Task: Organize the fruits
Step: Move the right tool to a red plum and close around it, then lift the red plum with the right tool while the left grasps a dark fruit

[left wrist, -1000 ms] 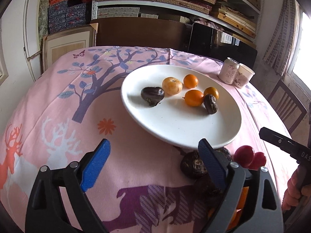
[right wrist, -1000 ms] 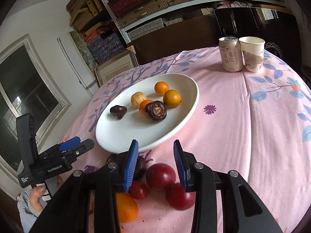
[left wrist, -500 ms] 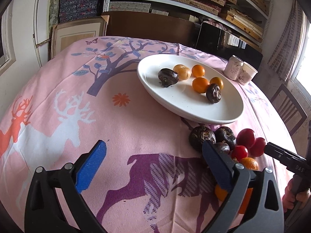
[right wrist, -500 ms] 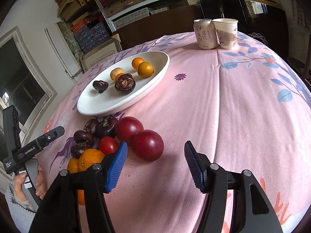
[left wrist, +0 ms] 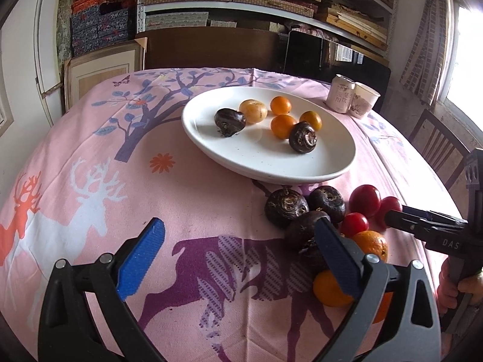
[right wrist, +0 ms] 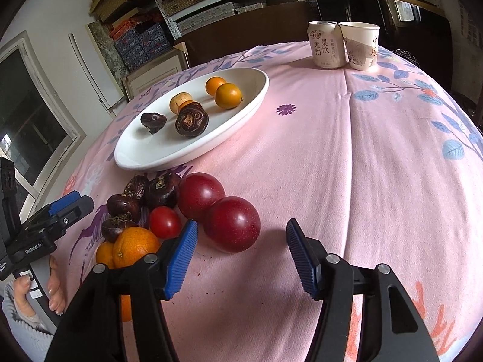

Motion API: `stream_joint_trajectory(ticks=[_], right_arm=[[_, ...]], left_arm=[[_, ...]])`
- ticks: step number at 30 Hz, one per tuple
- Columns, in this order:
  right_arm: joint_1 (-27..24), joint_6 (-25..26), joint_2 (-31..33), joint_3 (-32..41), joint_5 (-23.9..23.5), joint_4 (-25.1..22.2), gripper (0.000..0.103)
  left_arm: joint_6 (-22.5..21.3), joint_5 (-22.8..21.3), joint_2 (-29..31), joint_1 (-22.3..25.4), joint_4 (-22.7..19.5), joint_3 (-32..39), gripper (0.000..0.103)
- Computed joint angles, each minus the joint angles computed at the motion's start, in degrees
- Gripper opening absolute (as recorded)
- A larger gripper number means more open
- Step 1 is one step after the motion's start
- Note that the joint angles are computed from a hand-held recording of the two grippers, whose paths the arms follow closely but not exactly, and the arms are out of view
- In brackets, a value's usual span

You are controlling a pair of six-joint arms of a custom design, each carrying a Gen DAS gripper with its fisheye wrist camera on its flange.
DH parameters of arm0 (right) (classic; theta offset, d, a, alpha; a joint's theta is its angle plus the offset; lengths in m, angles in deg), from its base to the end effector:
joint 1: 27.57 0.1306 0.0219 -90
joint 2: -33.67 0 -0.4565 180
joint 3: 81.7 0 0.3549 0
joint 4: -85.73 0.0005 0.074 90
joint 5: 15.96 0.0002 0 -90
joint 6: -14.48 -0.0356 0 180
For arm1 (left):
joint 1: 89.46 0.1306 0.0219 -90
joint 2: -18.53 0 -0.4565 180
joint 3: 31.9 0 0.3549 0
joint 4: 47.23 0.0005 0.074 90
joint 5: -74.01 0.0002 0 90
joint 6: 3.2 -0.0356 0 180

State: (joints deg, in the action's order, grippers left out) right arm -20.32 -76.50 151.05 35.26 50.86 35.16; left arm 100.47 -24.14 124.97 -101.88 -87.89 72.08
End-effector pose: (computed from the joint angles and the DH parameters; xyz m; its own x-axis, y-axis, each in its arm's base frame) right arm 0.6468 0.0959 0.4503 -0.7769 -0.0830 -0.6241 -0.3486 0.8822 0.3166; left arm 0.5725 -0.1214 0.4784 -0.6751 -0.0909 -0.7321 -0.0491 0.9957 -0.0783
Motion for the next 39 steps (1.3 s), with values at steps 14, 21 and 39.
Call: stream_joint_trajectory(ticks=[14,21,39], right_arm=[[0.14,-0.07,0.71,0.85,-1.97,-0.8,0.039],[-0.07,-1.19,0.57,0.7,-2.65,-0.68,0.039],[-1.05,-4.01,0.28,0.12,-3.78,1.07,0.039]], left_arm=[[-6.46,0.33,3.61,-3.13,-2.5,4.27,0.097],[-4.42,4.71,4.89,-2.1,-4.35,6.0,0.097],[-1.11,20.24,6.09,0.59,-5.46,6.86,0.063]])
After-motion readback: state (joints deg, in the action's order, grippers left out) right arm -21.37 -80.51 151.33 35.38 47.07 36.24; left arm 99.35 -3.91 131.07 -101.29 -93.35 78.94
